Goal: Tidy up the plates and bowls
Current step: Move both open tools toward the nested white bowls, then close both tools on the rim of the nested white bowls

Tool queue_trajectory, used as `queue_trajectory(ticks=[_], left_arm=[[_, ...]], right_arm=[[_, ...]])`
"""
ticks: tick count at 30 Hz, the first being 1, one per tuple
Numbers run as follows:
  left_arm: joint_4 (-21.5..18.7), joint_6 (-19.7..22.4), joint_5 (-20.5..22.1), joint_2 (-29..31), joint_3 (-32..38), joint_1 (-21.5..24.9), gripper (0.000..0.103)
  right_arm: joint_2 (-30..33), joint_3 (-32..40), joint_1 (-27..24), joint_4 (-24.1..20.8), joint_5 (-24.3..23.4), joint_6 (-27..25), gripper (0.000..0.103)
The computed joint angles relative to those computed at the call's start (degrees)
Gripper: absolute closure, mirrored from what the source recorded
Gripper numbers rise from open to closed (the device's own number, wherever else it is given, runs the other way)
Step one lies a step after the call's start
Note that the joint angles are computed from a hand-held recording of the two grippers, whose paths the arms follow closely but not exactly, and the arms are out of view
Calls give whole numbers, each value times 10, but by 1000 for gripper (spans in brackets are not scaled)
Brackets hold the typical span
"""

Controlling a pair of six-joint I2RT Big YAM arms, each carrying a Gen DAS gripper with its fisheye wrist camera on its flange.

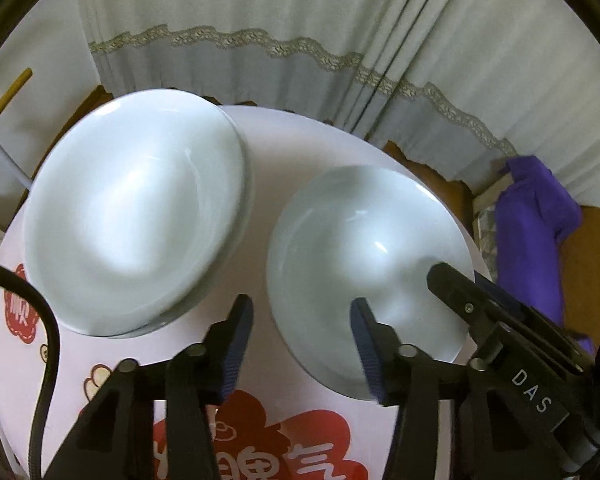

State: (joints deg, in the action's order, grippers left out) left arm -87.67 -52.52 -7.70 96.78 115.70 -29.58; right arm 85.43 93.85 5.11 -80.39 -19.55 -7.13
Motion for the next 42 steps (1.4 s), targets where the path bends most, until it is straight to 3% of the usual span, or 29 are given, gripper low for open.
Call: queue_trajectory(ticks=[6,11,23,42], left_arm=[[1,26,9,8,3,6,80],[-1,33,8,10,8,10,80],[0,48,-3,-4,-5,2,85],[-6,76,-2,-36,-5,-10,86]], right_arm=[[-3,-4,7,-2,-10,-7,81],[-10,-7,16,-1,-2,-14,91],[-17,-10,21,-5,6,-9,93],[-63,-18,7,-28,8,-11,93]])
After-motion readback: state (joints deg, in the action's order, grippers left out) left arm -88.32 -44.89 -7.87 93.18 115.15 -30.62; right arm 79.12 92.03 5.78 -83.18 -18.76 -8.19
